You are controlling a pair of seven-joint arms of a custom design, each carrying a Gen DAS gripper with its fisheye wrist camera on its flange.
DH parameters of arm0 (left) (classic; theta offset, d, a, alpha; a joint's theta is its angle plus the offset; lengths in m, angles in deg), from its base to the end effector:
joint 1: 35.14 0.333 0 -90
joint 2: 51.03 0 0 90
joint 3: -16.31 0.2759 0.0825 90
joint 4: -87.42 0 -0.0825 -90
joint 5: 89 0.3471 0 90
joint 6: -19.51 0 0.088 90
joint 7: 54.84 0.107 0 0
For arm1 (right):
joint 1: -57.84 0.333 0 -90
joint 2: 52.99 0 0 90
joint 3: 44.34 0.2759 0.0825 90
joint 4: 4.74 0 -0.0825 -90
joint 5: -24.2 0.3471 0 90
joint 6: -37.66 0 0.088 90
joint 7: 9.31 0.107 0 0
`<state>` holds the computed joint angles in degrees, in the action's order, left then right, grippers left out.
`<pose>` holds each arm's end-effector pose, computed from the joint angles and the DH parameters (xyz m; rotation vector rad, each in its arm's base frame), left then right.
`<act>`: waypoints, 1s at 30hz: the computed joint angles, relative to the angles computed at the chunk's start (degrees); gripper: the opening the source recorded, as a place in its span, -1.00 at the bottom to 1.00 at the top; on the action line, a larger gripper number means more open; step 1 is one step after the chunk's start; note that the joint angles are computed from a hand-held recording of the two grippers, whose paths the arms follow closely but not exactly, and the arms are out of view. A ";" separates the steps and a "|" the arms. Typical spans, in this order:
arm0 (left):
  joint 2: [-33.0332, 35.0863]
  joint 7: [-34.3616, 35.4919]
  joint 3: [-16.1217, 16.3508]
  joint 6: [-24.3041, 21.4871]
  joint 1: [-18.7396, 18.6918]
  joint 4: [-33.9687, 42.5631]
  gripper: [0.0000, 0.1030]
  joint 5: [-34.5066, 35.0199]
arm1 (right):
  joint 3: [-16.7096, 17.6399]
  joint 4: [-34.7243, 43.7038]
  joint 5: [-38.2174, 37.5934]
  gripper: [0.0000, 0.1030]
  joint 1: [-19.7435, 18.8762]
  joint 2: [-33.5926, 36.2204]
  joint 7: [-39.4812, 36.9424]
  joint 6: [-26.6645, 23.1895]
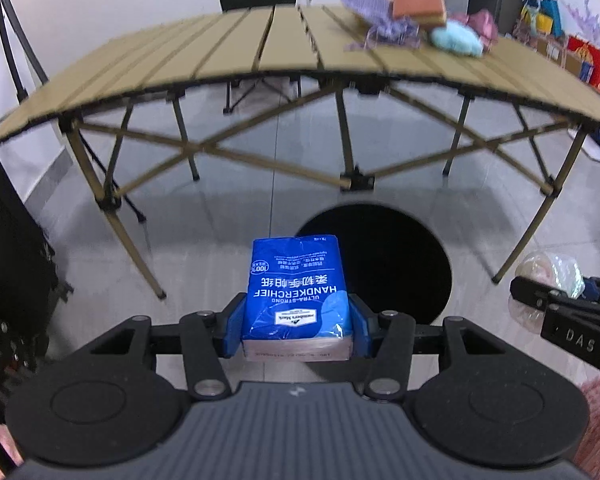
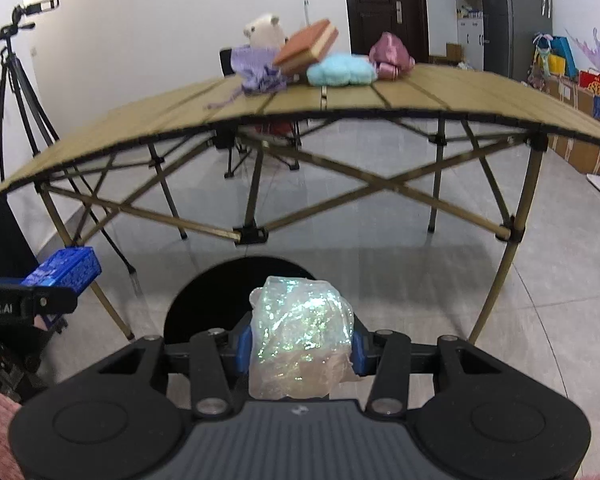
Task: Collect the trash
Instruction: 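Carry the tissue pack and plastic bag down over the black bin with both tools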
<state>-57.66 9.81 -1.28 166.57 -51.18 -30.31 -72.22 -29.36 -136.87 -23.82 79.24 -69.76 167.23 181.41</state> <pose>0.4427 -0.3069 0.5299 -1.5098 2.1572 -0.7119 0.3770 0.2928 0.4869 -1.4524 1.9491 -0.7263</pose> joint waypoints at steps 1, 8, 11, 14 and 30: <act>0.31 0.27 0.05 -0.63 -0.03 0.03 0.02 -0.25 | -0.18 -0.01 0.56 -0.14 0.14 0.34 -0.47 0.03; 4.22 -0.43 0.59 -6.12 -0.72 2.11 0.02 0.50 | -1.44 -0.29 4.42 -0.14 0.97 2.94 -3.32 0.64; 5.94 -0.49 1.15 -7.72 -1.32 3.22 0.02 0.78 | -1.91 -0.49 6.05 -0.14 1.25 3.83 -4.27 0.70; 7.59 -0.13 1.67 -8.91 -1.97 4.53 0.02 0.66 | -2.33 -0.56 7.20 -0.14 1.35 4.55 -4.94 0.64; 14.67 -0.17 3.83 -13.60 -4.56 12.01 0.02 -0.44 | -4.22 -0.55 11.20 -0.14 1.05 7.52 -7.62 1.66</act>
